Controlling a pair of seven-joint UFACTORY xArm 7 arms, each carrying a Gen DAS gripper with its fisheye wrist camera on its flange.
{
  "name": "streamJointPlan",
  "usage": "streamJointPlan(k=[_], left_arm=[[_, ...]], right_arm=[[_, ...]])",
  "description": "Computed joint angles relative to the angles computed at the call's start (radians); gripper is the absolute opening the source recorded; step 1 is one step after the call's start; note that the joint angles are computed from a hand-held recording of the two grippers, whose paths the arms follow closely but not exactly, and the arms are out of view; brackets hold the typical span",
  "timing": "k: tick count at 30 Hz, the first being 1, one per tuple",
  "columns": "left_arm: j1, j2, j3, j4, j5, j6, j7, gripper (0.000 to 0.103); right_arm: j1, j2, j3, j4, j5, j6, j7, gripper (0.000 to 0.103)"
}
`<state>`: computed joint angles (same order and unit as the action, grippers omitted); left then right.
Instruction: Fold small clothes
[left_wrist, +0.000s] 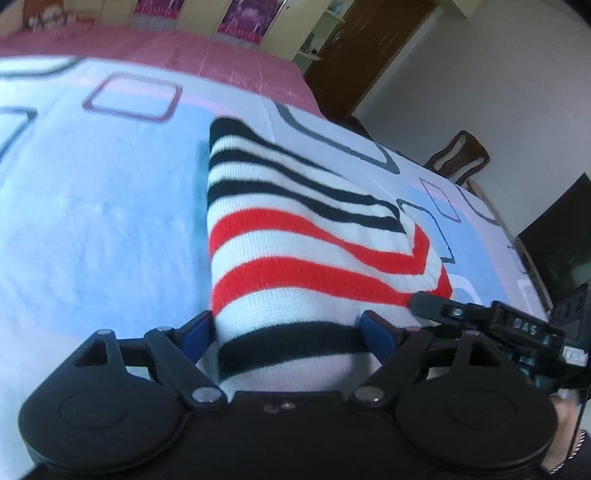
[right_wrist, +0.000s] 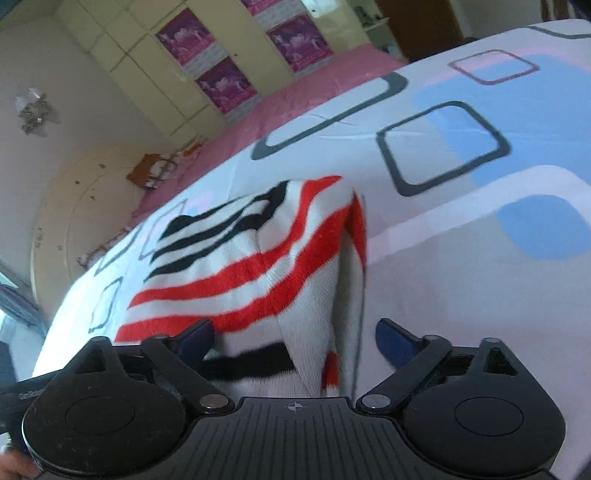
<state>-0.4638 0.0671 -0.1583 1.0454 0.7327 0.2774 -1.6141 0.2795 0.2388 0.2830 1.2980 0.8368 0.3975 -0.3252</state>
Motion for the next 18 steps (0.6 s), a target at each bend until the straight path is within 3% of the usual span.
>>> streamJointPlan(k=[4, 5, 6, 7, 11, 13, 15, 18], left_arm=[[-0.004, 0.012, 0.004, 0.008, 0.012, -0.009, -0.007, 0.081], [-0.006, 0.013, 0.004, 0.012, 0.001, -0.007, -0.003, 0.077], [-0.006, 0.012, 0.004, 0.013, -0.008, -0.006, 0.005, 0.074], [-0.008, 0.010, 0.004, 0.014, -0.010, -0.003, 0.008, 0.073], [-0.024, 0.017, 0.004, 0.041, 0.030, 0.044, -0.008, 0.064], [-0.033, 0.009, -0.001, 0.056, 0.048, 0.086, -0.013, 0.057], [-0.031, -0.004, -0.008, 0.055, 0.053, 0.099, -0.008, 0.051], [-0.023, -0.035, -0.021, 0.042, 0.050, 0.112, 0.005, 0.048]], right_arm=[[-0.038, 0.031, 0.026, 0.035, 0.103, 0.049, -0.114, 0.078], [-0.041, 0.033, 0.023, 0.041, 0.109, 0.076, -0.120, 0.074], [-0.046, 0.033, 0.018, 0.048, 0.111, 0.111, -0.120, 0.063], [-0.054, 0.034, 0.016, 0.051, 0.129, 0.139, -0.135, 0.057], [-0.036, 0.035, -0.007, 0.053, 0.124, 0.140, -0.131, 0.048], [-0.032, 0.020, -0.007, 0.049, 0.130, 0.142, -0.107, 0.037], [-0.023, -0.008, -0.006, 0.028, 0.145, 0.120, -0.111, 0.036], [-0.011, -0.040, -0.006, 0.014, 0.176, 0.112, -0.120, 0.036]])
